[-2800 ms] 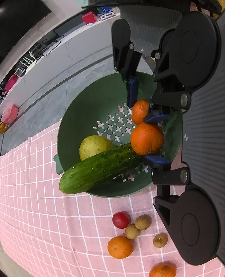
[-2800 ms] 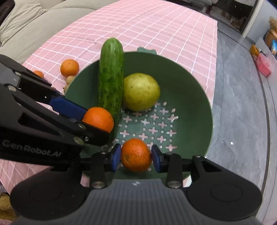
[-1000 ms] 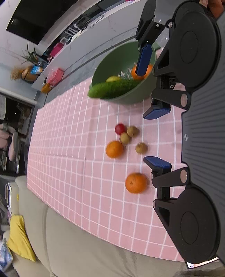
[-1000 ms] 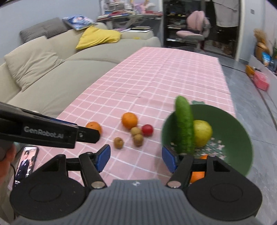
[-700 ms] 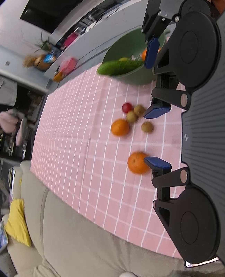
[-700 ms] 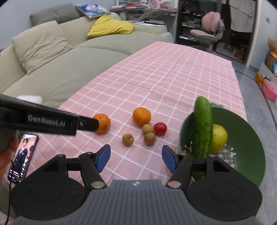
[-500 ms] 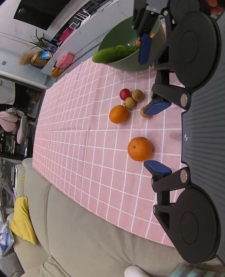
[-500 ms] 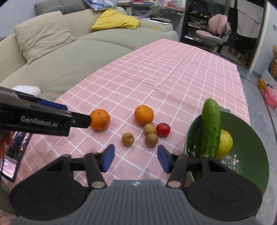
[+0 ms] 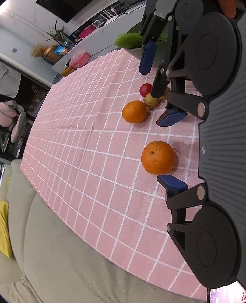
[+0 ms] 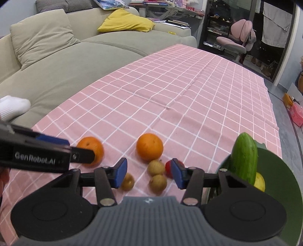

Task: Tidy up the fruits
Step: 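Move both tools back to the remaining oranges on the cloth, then grasp an orange with the left tool while the right tool grasps another orange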

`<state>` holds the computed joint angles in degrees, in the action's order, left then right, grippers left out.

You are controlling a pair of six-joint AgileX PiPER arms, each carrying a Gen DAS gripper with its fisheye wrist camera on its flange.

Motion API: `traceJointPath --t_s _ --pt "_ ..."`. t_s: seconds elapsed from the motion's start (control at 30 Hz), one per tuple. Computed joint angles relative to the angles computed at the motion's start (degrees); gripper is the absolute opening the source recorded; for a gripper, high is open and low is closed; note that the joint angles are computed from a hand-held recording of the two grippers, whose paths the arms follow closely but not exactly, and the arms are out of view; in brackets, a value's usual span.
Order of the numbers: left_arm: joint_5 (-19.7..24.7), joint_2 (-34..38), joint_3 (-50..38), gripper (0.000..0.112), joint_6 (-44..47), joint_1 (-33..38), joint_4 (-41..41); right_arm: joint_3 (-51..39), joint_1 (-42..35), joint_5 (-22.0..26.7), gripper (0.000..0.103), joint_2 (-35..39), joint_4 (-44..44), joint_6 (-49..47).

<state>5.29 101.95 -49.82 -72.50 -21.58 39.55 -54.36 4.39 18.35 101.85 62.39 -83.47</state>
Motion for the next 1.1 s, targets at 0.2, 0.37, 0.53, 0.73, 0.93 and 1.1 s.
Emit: traceJointPath --t_s 0.2,0.37,0.53,0.73,0.93,1.1 --pt "-1.3 2.2 -0.7 0.069 3.6 1.0 -5.0 -4.0 0.4 -0.5 0.049 4.7 -0.7 3.1" --pt "-1.7 4.0 -1.6 0.068 7.8 1.6 -9.8 -6.0 0.0 -0.3 0.05 6.6 1.9 1.8" --pt "-1.6 5.1 -2.3 0.056 5.5 1.6 -7.2 -7.4 0.1 -0.2 0.049 7.8 2.4 -0.3" --pt "-2.2 4.9 -2.1 0.051 5.6 1.9 -7.6 -9.5 1.2 0.0 0.049 9.7 -0.1 1.8" --pt "-2.1 4.2 -1.7 0.051 -0.7 1.9 -2.1 -14.2 2.0 2.2 0.049 12.9 -8.7 13.7" --pt "-2.2 4.1 -1.6 0.051 7.9 2.3 -11.2 -16.9 2.5 3.9 0.045 15.1 -13.8 21.6"
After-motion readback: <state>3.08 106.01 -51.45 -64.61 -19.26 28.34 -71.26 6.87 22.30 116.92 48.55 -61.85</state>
